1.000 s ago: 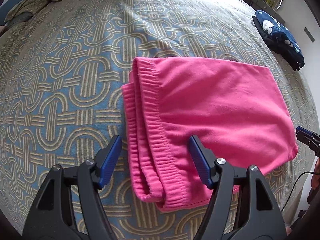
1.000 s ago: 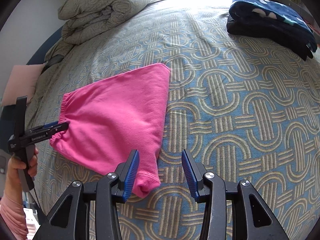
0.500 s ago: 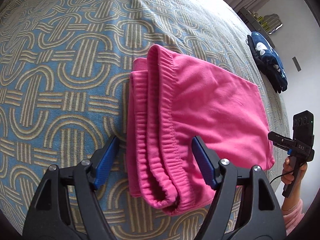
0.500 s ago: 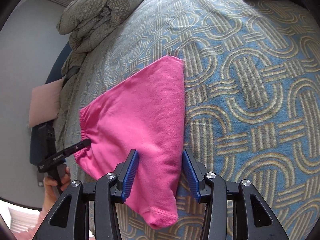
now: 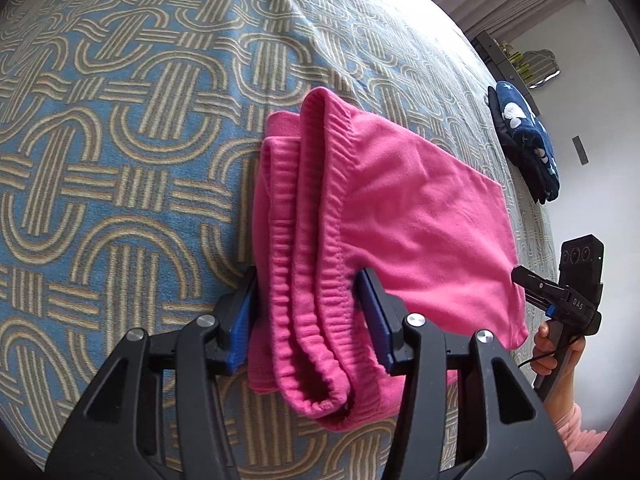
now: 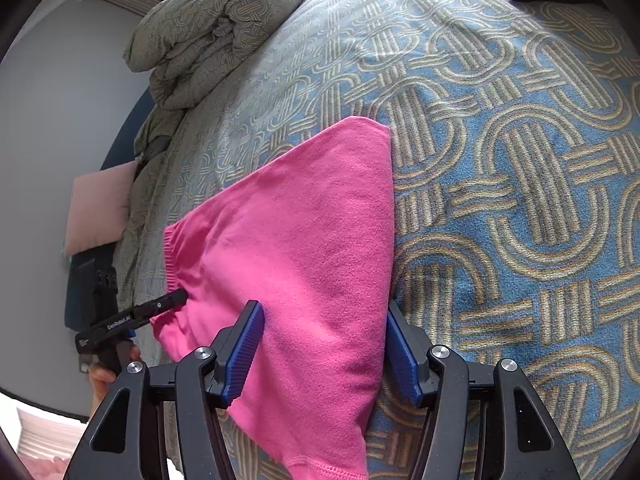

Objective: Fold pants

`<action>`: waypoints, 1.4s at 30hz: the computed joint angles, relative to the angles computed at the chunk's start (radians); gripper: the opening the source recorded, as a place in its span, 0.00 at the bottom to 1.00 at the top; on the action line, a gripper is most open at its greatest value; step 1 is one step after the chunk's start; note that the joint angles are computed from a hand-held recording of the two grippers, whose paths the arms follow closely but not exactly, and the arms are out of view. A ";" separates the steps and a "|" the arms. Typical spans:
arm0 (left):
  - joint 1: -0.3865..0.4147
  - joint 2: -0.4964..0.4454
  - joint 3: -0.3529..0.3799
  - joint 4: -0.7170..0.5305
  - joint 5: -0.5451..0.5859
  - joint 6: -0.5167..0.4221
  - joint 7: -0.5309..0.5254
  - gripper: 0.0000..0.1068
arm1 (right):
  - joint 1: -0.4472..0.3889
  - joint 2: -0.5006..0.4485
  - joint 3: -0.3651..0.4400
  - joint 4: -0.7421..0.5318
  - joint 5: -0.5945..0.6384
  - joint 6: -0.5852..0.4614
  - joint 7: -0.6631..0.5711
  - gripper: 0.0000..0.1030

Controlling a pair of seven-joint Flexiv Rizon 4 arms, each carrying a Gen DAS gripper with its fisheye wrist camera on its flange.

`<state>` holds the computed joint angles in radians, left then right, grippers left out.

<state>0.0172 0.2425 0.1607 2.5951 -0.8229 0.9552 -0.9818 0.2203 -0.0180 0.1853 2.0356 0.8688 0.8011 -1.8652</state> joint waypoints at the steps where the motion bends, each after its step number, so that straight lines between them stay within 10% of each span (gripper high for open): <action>1: 0.000 0.000 0.008 -0.001 -0.007 -0.013 0.022 0.55 | -0.004 -0.003 -0.003 -0.003 0.016 -0.005 -0.007 0.59; 7: -0.022 -0.019 -0.027 -0.025 0.016 -0.031 0.105 0.95 | -0.025 -0.020 -0.013 -0.024 0.056 -0.043 -0.056 0.59; 13: -0.023 -0.051 -0.073 -0.059 0.319 0.068 -0.064 0.96 | -0.012 -0.041 0.001 -0.052 -0.018 -0.054 -0.031 0.48; 16: -0.043 -0.040 -0.037 -0.044 0.227 0.077 -0.032 0.80 | -0.009 -0.055 0.008 -0.067 -0.022 -0.068 -0.026 0.18; 21: -0.016 -0.033 0.038 -0.040 0.015 -0.023 0.012 0.36 | 0.000 -0.055 0.024 -0.052 -0.020 -0.018 -0.015 0.18; 34: 0.032 -0.057 -0.007 -0.061 -0.057 -0.111 0.013 0.46 | -0.065 -0.091 -0.006 -0.094 0.088 -0.150 -0.042 0.28; 38: 0.008 -0.026 -0.016 -0.029 -0.095 -0.034 0.038 0.23 | -0.062 -0.084 0.004 -0.087 0.069 -0.125 -0.016 0.16; 42: -0.039 0.028 -0.025 -0.011 -0.184 0.018 0.091 0.22 | -0.056 -0.037 0.012 -0.068 0.087 -0.090 0.008 0.14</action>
